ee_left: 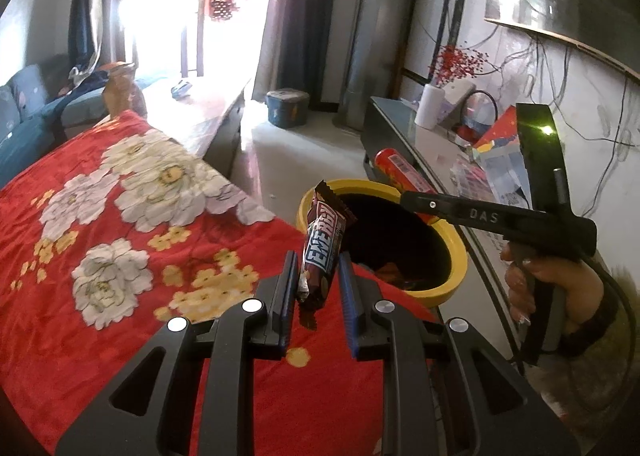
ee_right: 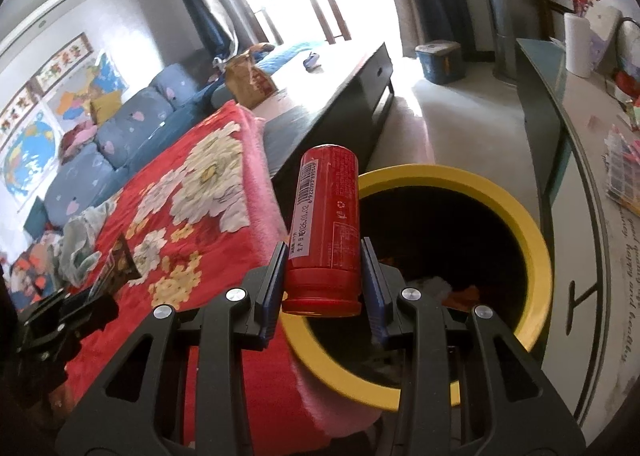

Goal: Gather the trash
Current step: 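Carry the chocolate bar and red can with both grippers over the yellow bin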

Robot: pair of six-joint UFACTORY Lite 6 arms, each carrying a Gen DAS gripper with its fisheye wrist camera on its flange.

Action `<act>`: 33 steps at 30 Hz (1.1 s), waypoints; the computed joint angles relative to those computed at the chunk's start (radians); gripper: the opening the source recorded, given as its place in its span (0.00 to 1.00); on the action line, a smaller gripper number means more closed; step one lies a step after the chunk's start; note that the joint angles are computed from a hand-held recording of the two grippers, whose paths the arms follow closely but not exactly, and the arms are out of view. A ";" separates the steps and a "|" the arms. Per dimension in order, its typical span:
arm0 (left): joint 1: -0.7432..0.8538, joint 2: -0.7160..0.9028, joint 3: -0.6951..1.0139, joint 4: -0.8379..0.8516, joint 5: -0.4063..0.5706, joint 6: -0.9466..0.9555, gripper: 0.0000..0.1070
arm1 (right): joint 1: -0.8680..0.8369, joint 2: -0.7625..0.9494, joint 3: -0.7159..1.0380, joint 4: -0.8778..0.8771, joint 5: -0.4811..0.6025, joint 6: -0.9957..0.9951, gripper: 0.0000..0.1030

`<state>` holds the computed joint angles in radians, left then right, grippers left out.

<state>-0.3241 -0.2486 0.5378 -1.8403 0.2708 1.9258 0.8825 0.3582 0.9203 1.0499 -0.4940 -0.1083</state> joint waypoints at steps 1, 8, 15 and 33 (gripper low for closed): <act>-0.019 0.006 0.005 -0.019 -0.008 0.013 0.18 | -0.003 -0.007 -0.011 -0.002 -0.005 0.008 0.28; -0.102 0.057 0.045 -0.135 -0.041 0.106 0.18 | -0.030 -0.058 -0.085 -0.028 -0.026 0.061 0.28; -0.172 0.123 0.094 -0.271 -0.069 0.220 0.18 | -0.063 -0.086 -0.148 -0.074 -0.040 0.141 0.28; -0.263 0.412 0.298 -0.484 -0.082 0.397 0.19 | -0.151 -0.102 -0.250 -0.251 -0.031 0.361 0.28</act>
<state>-0.5870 0.1636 0.8359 -2.3241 0.1889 2.3232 0.7319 0.2563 0.6704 0.7991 -0.5249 0.2526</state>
